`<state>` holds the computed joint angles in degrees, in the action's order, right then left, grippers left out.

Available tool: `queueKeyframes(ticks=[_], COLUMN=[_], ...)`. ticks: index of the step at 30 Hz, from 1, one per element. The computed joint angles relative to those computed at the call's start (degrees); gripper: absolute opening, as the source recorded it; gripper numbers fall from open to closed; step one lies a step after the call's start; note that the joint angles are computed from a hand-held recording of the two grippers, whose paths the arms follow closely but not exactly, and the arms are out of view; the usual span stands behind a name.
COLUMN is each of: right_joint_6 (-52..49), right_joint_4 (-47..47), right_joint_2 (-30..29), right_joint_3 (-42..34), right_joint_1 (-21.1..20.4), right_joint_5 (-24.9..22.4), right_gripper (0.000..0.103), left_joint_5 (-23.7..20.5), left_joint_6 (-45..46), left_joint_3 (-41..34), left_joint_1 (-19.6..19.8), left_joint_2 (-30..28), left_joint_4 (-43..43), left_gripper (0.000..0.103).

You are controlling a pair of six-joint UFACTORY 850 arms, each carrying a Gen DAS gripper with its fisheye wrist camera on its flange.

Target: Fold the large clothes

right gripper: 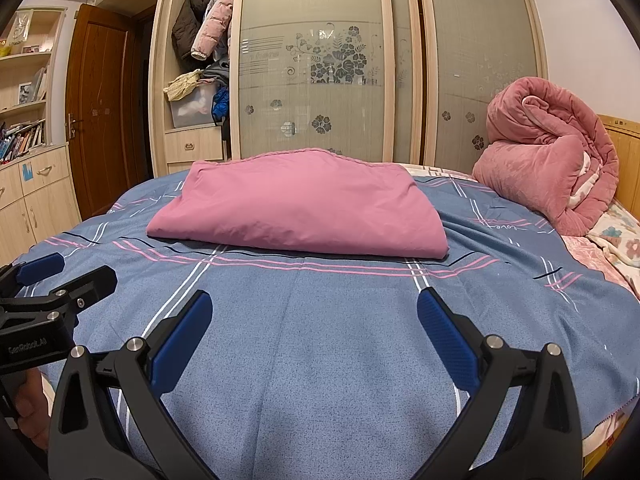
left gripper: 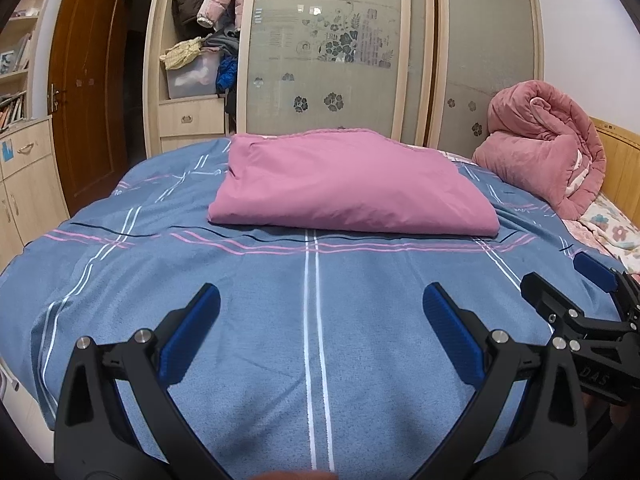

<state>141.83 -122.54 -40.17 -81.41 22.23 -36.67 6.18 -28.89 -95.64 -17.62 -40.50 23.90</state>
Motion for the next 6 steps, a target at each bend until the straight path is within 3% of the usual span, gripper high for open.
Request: queueKeyframes(ticks=[3, 6], right_joint_6=[0.0, -0.06], right_joint_4=[0.0, 0.07], right_joint_2=[-0.05, -0.08], right_joint_3=[-0.04, -0.08], right_joint_1=[0.05, 0.05], right_joint_5=[0.05, 0.08], right_gripper=[0.102, 0.102], left_joint_5=[-0.67, -0.91], left_joint_6=[-10.46, -9.76], left_joint_3=[-0.65, -0.86], left_joint_1=[0.13, 0.08], left_joint_2=[-0.39, -0.53], left_joint_4=[10.16, 9.69], left_gripper=[0.101, 0.101])
